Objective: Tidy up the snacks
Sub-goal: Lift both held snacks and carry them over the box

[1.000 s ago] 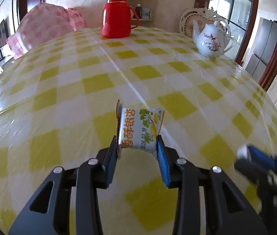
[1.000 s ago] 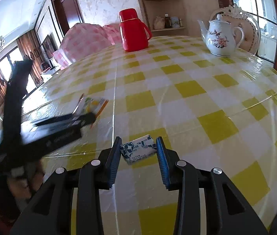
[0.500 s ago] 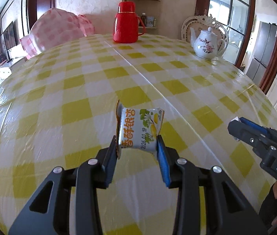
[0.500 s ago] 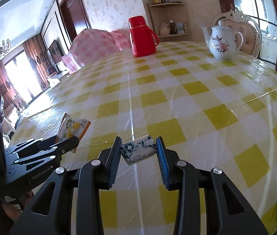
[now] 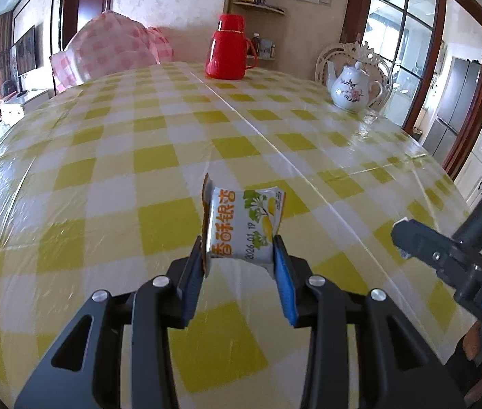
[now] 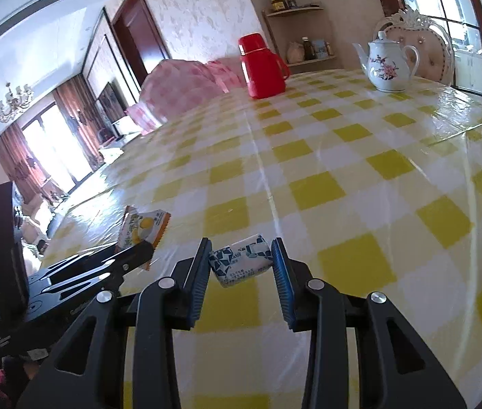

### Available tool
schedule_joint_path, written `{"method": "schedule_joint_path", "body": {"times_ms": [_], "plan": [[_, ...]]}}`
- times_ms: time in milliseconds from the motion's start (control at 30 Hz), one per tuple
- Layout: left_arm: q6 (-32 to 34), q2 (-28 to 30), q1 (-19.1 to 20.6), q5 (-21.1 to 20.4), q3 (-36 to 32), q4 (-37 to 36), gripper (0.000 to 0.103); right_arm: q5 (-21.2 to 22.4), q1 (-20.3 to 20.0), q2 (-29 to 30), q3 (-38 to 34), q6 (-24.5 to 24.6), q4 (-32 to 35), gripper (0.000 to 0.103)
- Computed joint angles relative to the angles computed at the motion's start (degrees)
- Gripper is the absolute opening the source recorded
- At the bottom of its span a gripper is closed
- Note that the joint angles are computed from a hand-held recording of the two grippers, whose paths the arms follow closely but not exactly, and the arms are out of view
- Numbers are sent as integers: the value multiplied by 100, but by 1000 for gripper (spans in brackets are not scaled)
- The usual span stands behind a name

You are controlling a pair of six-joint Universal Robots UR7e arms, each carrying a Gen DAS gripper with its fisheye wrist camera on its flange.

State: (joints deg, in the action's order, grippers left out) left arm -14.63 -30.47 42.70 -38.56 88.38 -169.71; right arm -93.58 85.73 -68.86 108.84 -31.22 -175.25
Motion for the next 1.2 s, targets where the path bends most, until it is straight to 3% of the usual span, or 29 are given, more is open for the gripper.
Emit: {"method": "schedule_joint_path", "body": {"times_ms": [333, 533, 867, 1200], "plan": [[-511, -732, -388, 478, 1330, -123, 39, 70, 265, -270, 726, -282, 94, 35], [-1257, -1536, -591, 836, 2293, 211, 39, 35, 652, -217, 1036, -522, 170, 35], [-3265, -3342, -963, 1487, 3698, 2330, 39, -124, 1466, 5, 1523, -1053, 109, 35], [-4082, -4613, -1125, 1388, 4185, 3980, 39, -319, 2000, 324, 1611, -1271, 93, 35]]}}
